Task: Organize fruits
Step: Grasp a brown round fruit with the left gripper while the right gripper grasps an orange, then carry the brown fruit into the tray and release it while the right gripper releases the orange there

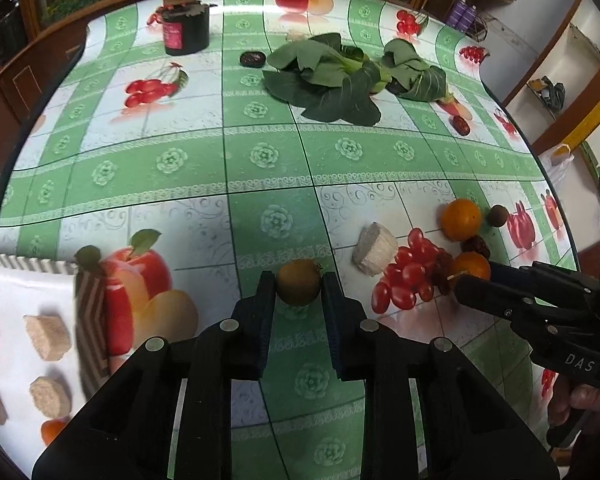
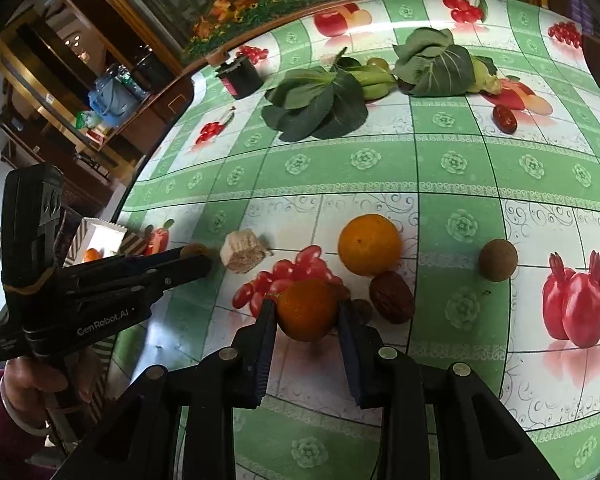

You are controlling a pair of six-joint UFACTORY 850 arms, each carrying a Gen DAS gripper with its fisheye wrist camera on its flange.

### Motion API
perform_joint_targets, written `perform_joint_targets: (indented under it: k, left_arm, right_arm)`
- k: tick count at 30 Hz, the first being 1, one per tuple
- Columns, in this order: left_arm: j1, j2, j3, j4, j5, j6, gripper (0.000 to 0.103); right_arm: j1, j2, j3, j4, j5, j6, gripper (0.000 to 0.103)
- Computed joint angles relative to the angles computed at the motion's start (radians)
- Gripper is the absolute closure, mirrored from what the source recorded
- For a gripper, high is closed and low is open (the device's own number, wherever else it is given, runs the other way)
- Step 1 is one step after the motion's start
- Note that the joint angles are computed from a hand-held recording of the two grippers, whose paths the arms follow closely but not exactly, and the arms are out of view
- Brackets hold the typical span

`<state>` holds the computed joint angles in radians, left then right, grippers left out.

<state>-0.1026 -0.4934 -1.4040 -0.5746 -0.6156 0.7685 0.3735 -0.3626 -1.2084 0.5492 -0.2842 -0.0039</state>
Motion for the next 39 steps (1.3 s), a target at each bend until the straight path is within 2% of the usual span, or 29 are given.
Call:
perform_joint_targets:
  k: [8,15,26,33,39]
  left_arm:
    - [0.044,0.106,0.089,-0.004,0.006,-0.003,0.08]
    - [0.13,0.192,0.17,0.025,0.02,-0.017,0.08]
    - [0.287,0.268,0.248,0.111,0.067,-0.056,0.08]
    - [0.375,0.255,0.246,0.165,0.073,-0.1,0.08]
    - [0.41,0.226,0.235,0.185,0.069,-0.108,0.08]
  right_arm:
    - [0.031,0.024,0.002,0.091,-0.009,-0.077,0.073]
    - [0.088,-0.001,-0.05,0.166,-0.034,-0.159,0.073]
    - [0.194,-0.168,-0.287,0.297,-0.127,-0.335,0.073]
    - [0.249,-0.296,-0.465,0.29,-0.217,-0.36,0.073]
    - [0.283,-0.386,-0.587,0.248,-0.292,-0.33,0.074]
